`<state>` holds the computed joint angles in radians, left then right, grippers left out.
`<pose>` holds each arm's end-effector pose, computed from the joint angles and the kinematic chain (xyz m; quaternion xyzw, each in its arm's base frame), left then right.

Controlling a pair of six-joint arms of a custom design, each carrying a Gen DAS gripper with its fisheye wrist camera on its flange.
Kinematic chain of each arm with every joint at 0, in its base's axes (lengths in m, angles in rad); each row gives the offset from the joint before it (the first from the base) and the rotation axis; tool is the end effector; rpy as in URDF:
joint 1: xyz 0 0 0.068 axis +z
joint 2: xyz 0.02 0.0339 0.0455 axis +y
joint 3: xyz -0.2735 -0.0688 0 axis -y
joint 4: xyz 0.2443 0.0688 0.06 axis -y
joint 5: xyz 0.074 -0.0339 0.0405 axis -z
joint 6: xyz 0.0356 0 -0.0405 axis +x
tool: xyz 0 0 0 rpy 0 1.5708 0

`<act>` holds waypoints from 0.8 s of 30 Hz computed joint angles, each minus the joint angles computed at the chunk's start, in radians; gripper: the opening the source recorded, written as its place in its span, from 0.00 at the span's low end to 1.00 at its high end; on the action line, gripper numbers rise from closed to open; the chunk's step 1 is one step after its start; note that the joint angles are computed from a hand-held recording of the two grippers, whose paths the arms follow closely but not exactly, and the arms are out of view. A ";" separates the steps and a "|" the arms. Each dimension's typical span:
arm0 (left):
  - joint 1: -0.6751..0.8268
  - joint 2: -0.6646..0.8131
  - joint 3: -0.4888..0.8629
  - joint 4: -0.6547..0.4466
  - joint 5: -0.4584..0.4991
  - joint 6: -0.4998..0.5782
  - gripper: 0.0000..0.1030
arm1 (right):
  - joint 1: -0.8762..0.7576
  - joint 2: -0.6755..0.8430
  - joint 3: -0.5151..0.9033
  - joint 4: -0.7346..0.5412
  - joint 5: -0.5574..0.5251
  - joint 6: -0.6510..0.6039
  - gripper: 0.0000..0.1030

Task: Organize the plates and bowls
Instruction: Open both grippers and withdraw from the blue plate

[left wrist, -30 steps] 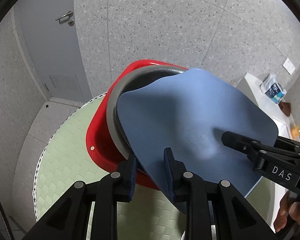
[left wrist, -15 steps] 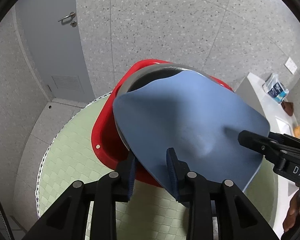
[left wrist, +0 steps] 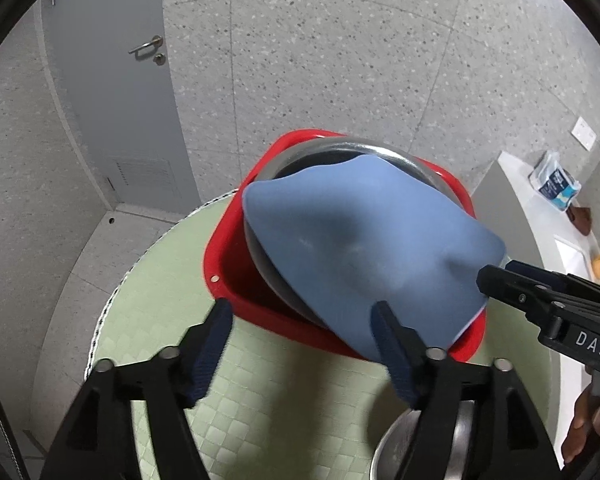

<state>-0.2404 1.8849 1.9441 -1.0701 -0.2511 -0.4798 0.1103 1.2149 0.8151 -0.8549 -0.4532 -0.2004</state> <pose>0.3930 -0.0872 0.3560 -0.1482 0.9426 0.0160 0.2990 0.2031 0.0382 0.2293 -0.1838 0.9452 0.2147 0.1632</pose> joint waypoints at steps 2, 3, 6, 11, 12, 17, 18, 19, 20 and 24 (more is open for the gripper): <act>-0.011 -0.026 -0.025 0.002 -0.010 -0.017 0.69 | -0.010 -0.014 0.001 -0.015 -0.011 -0.009 0.52; -0.018 -0.040 -0.036 0.001 -0.015 -0.028 0.70 | -0.013 -0.023 0.000 -0.022 -0.014 -0.015 0.52; -0.047 -0.086 -0.070 0.002 -0.045 -0.058 0.74 | -0.034 -0.044 0.001 -0.058 -0.030 -0.050 0.53; -0.136 -0.158 -0.113 -0.032 -0.118 -0.127 0.76 | -0.104 -0.084 0.008 -0.143 -0.077 -0.139 0.53; -0.152 -0.173 -0.124 -0.037 -0.127 -0.136 0.77 | -0.122 -0.094 0.011 -0.165 -0.087 -0.163 0.53; -0.258 -0.234 -0.156 -0.087 -0.195 -0.221 0.79 | -0.236 -0.135 0.039 -0.306 -0.141 -0.322 0.53; -0.281 -0.253 -0.169 -0.101 -0.213 -0.245 0.79 | -0.255 -0.144 0.044 -0.334 -0.152 -0.352 0.53; -0.307 -0.271 -0.182 -0.115 -0.230 -0.271 0.79 | -0.278 -0.156 0.050 -0.371 -0.168 -0.391 0.53; -0.329 -0.293 -0.198 -0.125 -0.243 -0.293 0.79 | -0.289 -0.169 0.054 -0.402 -0.178 -0.420 0.54; -0.430 -0.364 -0.236 -0.214 -0.308 -0.414 0.79 | -0.334 -0.239 0.055 -0.533 -0.217 -0.523 0.54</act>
<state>-0.6702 1.5206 1.7081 -1.2837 -0.5591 -0.8939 -0.2233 0.9763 0.8697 -1.3884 -0.6707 -0.7235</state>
